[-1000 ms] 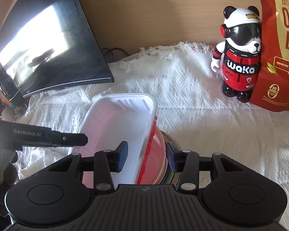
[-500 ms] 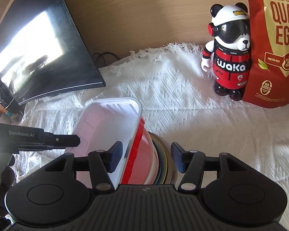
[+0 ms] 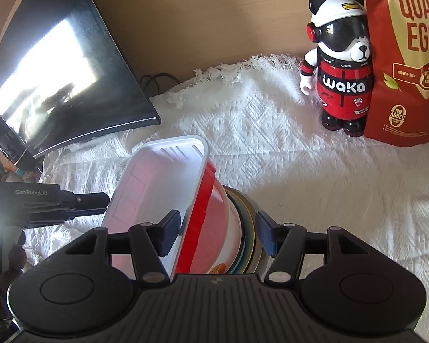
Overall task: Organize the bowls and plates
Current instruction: 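Lower the tray into the white bowl on top of the stack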
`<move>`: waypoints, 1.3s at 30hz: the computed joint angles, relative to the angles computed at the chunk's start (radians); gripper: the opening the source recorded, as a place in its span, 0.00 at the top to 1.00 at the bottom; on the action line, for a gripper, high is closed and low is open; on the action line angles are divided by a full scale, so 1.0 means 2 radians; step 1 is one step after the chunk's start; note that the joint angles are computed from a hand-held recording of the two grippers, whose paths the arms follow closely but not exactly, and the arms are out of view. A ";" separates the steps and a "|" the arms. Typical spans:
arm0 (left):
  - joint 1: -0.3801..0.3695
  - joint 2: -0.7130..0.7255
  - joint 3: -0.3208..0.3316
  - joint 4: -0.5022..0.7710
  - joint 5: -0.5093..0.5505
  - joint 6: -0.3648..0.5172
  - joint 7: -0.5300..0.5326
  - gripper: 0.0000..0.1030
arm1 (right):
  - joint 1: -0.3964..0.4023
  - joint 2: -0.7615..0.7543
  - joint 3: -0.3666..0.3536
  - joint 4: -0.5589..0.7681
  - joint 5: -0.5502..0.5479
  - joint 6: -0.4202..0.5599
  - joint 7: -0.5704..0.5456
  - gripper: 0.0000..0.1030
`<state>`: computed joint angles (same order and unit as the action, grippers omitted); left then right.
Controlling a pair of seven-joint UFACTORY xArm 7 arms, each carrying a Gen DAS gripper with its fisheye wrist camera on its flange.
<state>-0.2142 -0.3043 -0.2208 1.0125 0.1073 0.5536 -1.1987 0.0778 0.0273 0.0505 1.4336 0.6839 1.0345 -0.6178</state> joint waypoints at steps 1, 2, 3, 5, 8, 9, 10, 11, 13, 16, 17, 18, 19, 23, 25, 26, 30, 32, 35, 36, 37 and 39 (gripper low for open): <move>0.001 -0.002 -0.001 -0.003 0.001 -0.001 -0.005 0.82 | -0.001 -0.001 0.000 -0.001 0.001 0.001 -0.001 0.43; 0.002 -0.003 -0.001 -0.005 0.001 -0.002 -0.008 0.82 | -0.001 -0.003 -0.001 -0.002 0.003 0.001 -0.003 0.42; 0.002 -0.005 -0.001 -0.009 -0.001 -0.005 -0.011 0.82 | -0.001 -0.004 -0.001 -0.003 0.003 0.002 -0.003 0.40; 0.001 -0.008 0.001 -0.018 -0.006 -0.013 -0.015 0.82 | -0.001 -0.001 -0.001 0.002 -0.001 0.008 0.003 0.40; -0.010 -0.013 0.009 -0.033 -0.032 -0.032 -0.006 0.82 | -0.001 0.006 0.000 0.010 -0.008 0.021 0.013 0.40; -0.014 -0.014 0.012 -0.038 -0.042 -0.042 0.000 0.82 | -0.001 0.007 0.000 0.010 -0.009 0.023 0.016 0.40; -0.018 -0.016 0.014 -0.041 -0.051 -0.052 0.007 0.82 | -0.001 0.006 0.001 0.010 -0.009 0.025 0.017 0.40; -0.020 -0.017 0.015 -0.042 -0.056 -0.059 0.012 0.83 | -0.001 0.004 0.002 0.007 -0.009 0.024 0.015 0.40; -0.020 -0.014 0.011 -0.036 -0.057 -0.063 0.017 0.82 | 0.001 -0.003 0.003 0.000 -0.007 0.017 0.009 0.41; -0.026 -0.003 0.011 -0.024 -0.065 -0.073 0.033 0.82 | 0.006 -0.010 0.004 -0.006 -0.001 0.009 -0.010 0.55; -0.027 0.002 0.011 -0.018 -0.067 -0.074 0.038 0.82 | 0.007 -0.010 0.004 -0.006 -0.001 0.008 -0.015 0.58; -0.028 0.007 0.010 -0.012 -0.066 -0.074 0.042 0.82 | 0.008 -0.009 0.004 -0.005 -0.002 0.009 -0.018 0.63; -0.027 0.013 0.008 -0.006 -0.065 -0.072 0.043 0.82 | 0.010 -0.008 0.004 -0.003 -0.002 0.008 -0.020 0.66; -0.022 0.033 0.001 0.016 -0.044 -0.065 0.041 0.82 | 0.015 -0.004 0.007 -0.001 -0.009 -0.004 -0.020 0.69; -0.020 0.041 0.002 0.022 -0.037 -0.067 0.035 0.82 | 0.019 -0.001 0.010 0.000 -0.015 -0.018 -0.018 0.69; -0.019 0.044 0.002 0.024 -0.034 -0.068 0.031 0.82 | 0.020 0.002 0.011 0.002 -0.018 -0.023 -0.017 0.69; -0.021 0.051 0.005 0.033 -0.025 -0.059 0.029 0.81 | 0.023 0.011 0.014 0.010 -0.028 -0.033 -0.013 0.69; -0.025 0.051 0.008 0.033 -0.030 -0.058 0.035 0.81 | 0.024 0.013 0.015 0.011 -0.031 -0.036 -0.014 0.69; -0.027 0.047 0.010 0.030 -0.034 -0.057 0.038 0.81 | 0.021 0.014 0.015 0.014 -0.029 -0.028 -0.014 0.69; -0.027 0.046 0.008 0.031 -0.032 -0.054 0.037 0.81 | 0.020 0.014 0.014 0.014 -0.027 -0.024 -0.014 0.69; -0.027 0.045 0.007 0.031 -0.030 -0.052 0.036 0.81 | 0.019 0.012 0.014 0.013 -0.026 -0.022 -0.015 0.69; -0.027 0.044 0.007 0.031 -0.030 -0.049 0.036 0.81 | 0.018 0.009 0.014 0.010 -0.023 -0.019 -0.017 0.68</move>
<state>-0.2688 -0.2165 -0.2069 1.0752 0.0478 0.4552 -1.1268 0.1139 0.0453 0.0777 1.4537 0.6377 0.9959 -0.6522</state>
